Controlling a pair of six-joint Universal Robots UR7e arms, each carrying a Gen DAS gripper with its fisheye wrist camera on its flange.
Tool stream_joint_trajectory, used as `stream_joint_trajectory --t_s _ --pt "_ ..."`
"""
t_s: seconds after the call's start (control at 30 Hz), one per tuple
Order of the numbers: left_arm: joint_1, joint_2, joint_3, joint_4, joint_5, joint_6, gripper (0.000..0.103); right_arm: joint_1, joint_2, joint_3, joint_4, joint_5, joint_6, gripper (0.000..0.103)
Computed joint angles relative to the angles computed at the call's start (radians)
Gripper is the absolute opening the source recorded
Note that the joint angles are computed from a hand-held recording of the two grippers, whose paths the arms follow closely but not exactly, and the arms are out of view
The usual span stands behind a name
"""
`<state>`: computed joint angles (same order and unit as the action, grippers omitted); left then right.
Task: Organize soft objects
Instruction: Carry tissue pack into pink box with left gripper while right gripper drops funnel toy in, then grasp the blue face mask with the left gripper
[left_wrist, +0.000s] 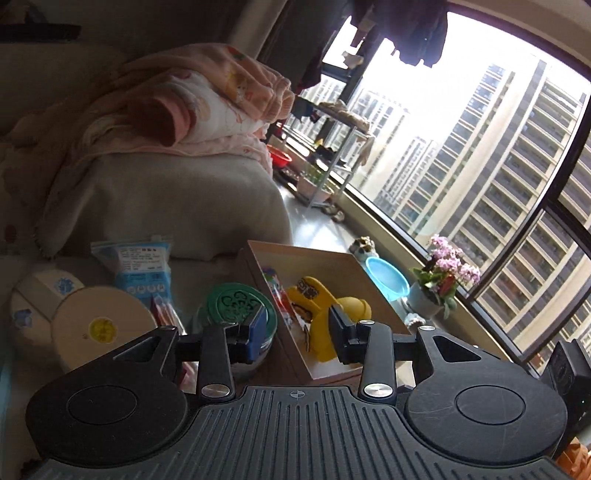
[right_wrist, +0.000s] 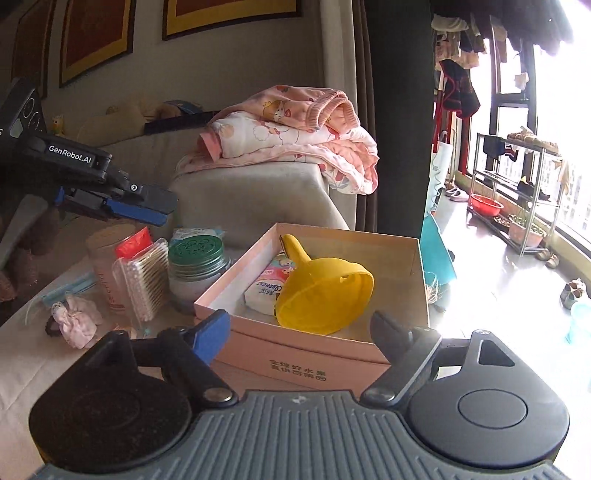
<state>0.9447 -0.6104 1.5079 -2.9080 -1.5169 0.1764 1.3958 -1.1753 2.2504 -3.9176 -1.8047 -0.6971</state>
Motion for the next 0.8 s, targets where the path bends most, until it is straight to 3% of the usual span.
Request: stream_joint_trajectory --t_s 0.1,0.17,0.33,0.43,0.57,0.67,0.8 --pt "0.017 -0.090 0.117 -0.106 0.098 0.043 0.041 0.042 0.036 -0.001 0.012 -0.008 -0.007 0.084" --pt "0.031 -0.132 0.163 -0.177 0.204 0.065 0.041 0.070 0.070 -0.007 0.010 -0.022 -0.015 0.084" --pt "0.101 -0.168 0.164 -0.208 0.350 0.008 0.041 0.131 0.169 -0.033 0.036 -0.056 -0.036 0.084" --pt "0.135 -0.183 0.168 -0.153 0.336 0.013 0.041 0.145 0.201 -0.042 0.085 -0.057 -0.012 0.084" --pt "0.131 -0.203 0.223 -0.090 0.251 0.149 0.041 0.153 0.230 -0.065 0.142 -0.063 0.034 0.084" --pt "0.103 -0.192 0.253 -0.077 0.306 0.228 0.041 0.156 0.249 -0.081 0.157 -0.080 0.038 0.084" --pt "0.097 -0.139 0.231 -0.160 0.398 0.267 0.041 0.150 0.256 -0.087 0.175 -0.082 0.048 0.084"
